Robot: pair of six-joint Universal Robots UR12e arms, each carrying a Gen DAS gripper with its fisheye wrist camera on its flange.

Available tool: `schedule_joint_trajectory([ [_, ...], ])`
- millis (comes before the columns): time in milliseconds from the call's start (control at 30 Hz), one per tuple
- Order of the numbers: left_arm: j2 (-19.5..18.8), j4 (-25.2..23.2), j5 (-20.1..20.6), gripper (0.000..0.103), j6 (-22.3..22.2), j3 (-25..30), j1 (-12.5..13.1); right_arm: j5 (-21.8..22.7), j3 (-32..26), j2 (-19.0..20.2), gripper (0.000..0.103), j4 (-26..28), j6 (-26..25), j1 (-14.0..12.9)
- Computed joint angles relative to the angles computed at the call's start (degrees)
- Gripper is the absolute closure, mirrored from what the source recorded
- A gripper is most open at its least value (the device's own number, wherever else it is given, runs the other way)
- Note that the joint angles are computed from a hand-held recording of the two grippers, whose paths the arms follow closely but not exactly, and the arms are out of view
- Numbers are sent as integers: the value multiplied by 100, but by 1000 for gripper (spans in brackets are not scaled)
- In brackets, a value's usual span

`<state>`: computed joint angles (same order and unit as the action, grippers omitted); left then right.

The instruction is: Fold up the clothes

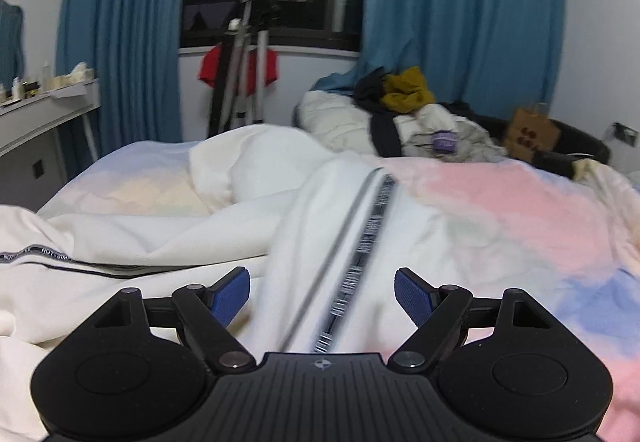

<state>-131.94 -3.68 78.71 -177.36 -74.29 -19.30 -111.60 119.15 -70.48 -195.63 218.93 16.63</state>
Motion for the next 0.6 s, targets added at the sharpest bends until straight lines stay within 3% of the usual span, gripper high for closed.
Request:
schedule_joint_trajectory([
  [67,-129,-87,-12,27,-122,146,33,44,-34,50,19,69,65,-41],
  [100,-158,-145,-83,38,-121,175,60,87,-49,75,19,80,95,-66],
  [133,-181,-161,-177,42,-121,191,88,129,-63,100,19,90,125,-91],
  [233,-233,-184,-482,72,-196,256,159,224,-133,192,19,77,120,-145],
  [267,-241,-200,-562,91,-255,282,175,234,-163,224,19,74,67,-154],
  [300,-243,-203,-636,97,-311,298,188,235,-193,254,19,81,-2,-161],
  [400,-123,60,-825,100,-397,144,202,166,-274,302,19,234,-162,-169],
  [600,404,588,-1608,101,-188,-553,246,-39,-276,294,19,345,-188,-178],
])
